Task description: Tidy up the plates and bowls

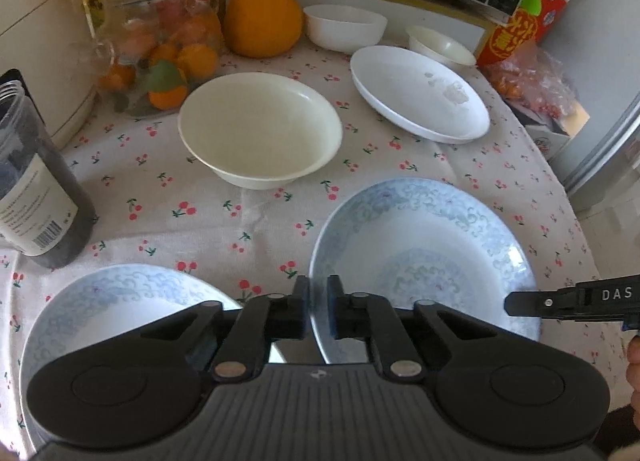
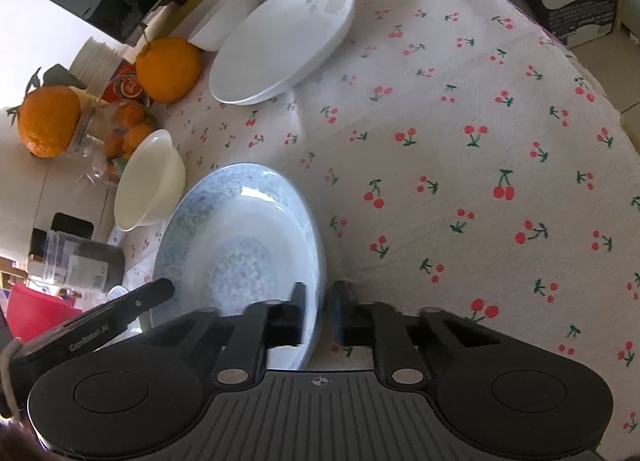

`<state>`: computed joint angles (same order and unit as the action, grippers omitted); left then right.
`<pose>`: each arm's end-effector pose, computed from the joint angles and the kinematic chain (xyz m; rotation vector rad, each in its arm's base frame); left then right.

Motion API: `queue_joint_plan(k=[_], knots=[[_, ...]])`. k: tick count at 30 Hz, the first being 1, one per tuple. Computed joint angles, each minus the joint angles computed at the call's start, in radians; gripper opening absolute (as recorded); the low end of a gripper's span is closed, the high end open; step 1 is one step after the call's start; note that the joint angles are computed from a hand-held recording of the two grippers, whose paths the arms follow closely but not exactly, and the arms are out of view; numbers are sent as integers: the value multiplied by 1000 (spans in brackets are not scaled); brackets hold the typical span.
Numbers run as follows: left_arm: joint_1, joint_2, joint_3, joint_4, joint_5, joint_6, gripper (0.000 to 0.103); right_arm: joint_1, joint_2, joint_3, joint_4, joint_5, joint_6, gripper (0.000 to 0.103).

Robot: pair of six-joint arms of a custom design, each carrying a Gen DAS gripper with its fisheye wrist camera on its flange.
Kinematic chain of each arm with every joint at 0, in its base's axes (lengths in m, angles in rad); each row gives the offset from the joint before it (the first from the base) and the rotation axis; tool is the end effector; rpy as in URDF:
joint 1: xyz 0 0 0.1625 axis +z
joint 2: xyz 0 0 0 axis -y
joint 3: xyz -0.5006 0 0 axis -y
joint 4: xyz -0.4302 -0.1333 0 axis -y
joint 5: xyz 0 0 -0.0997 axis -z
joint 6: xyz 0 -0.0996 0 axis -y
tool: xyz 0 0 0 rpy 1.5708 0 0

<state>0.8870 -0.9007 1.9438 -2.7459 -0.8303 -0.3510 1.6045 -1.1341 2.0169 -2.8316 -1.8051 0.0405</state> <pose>-0.2464 -0.6197 0.1234 0.3494 2.4660 -0.6211 0.1308 -0.6093 0.2305 -0.0744 -2.8703 0.5612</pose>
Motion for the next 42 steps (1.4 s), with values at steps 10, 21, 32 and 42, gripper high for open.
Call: queue_joint_plan(k=[10, 21, 32, 42], knots=[[-16, 16, 13, -70, 48, 11, 3, 37, 48, -34, -126, -77, -80, 7], [-18, 26, 4, -80, 53, -8, 3, 35, 114, -94, -165, -108, -71, 10], [-21, 29, 7, -89, 62, 5, 4, 32, 119, -95, -172, -103, -85, 11], [-26, 9, 16, -87, 49, 12, 20, 50, 102, -82, -169, -135, -76, 24]])
